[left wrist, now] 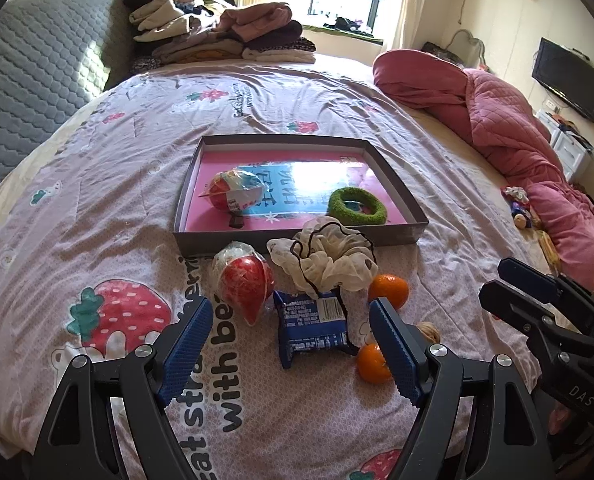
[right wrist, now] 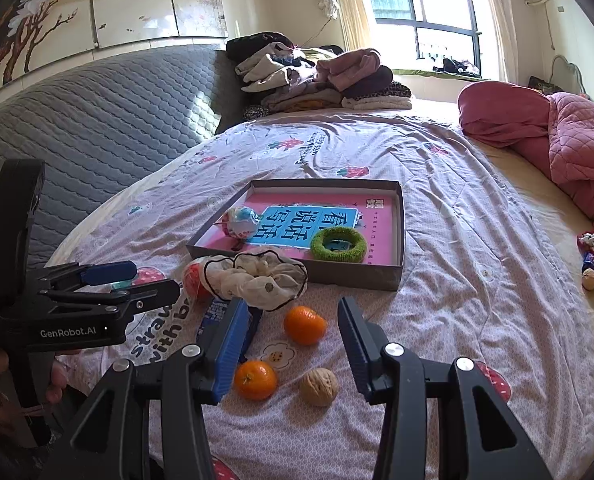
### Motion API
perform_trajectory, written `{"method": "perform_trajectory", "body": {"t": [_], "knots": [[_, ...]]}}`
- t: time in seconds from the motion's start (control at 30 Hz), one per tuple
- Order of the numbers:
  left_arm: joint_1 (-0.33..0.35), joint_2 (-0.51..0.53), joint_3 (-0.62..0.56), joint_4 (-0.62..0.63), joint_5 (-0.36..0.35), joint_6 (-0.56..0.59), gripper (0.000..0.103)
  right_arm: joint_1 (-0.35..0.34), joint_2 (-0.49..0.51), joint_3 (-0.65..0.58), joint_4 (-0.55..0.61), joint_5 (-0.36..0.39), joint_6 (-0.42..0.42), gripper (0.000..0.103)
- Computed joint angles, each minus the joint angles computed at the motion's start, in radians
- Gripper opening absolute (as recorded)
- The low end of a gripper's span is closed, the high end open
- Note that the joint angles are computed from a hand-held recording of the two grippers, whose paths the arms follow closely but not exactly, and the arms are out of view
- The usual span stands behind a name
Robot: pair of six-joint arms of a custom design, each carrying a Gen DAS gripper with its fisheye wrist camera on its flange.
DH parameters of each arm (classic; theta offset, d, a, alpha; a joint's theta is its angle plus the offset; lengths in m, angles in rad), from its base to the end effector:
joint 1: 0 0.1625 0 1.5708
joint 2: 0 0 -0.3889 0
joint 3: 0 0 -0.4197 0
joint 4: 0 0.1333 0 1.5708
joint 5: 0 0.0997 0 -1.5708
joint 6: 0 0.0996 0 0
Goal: Organize objects
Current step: 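Withdraw both open tools back from the tray, then move both open tools toward the snack packet and walnut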
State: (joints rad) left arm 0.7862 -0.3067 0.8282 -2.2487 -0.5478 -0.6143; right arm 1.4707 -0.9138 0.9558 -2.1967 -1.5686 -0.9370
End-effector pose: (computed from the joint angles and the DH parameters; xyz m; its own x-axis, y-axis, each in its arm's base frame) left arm -0.4399 -0.7496 0.0351 -0.7802 -0.1791 -0.5993 0.3037 0.7291 -0.6133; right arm 0.0534 -0.8043 0.4247 -0.6565 -0.6104 0.4431 -0.7525 0.5712 -0.3279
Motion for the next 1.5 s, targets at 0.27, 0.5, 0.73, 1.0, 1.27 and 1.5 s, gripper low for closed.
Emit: {"method": "perform_trajectory", "body": {"t": [0.27, 0.5, 0.73, 1.0, 1.27, 1.5], "knots": [[-0.003, 0.007, -0.010, 0.039, -0.002, -0.008, 0.082, -0.002, -0.039, 0.065, -0.020, -0.009, -0.027, 0.047], [-0.006, 0.007, -0.006, 0.053, -0.002, -0.017, 0.082, -0.008, -0.056, 0.095, -0.027, -0.024, -0.036, 0.047], [-0.006, 0.014, -0.012, 0.076, -0.007, -0.028, 0.082, -0.015, -0.064, 0.109, -0.030, -0.034, -0.040, 0.047], [-0.002, 0.027, -0.027, 0.107, -0.019, -0.043, 0.082, -0.020, -0.068, 0.118, -0.035, -0.049, -0.044, 0.047], [-0.001, 0.036, -0.036, 0.121, -0.030, -0.048, 0.082, -0.023, -0.071, 0.127, -0.035, -0.059, -0.050, 0.047], [-0.001, 0.035, -0.035, 0.135, -0.041, -0.055, 0.082, -0.025, -0.072, 0.131, -0.033, -0.067, -0.053, 0.047]]}}
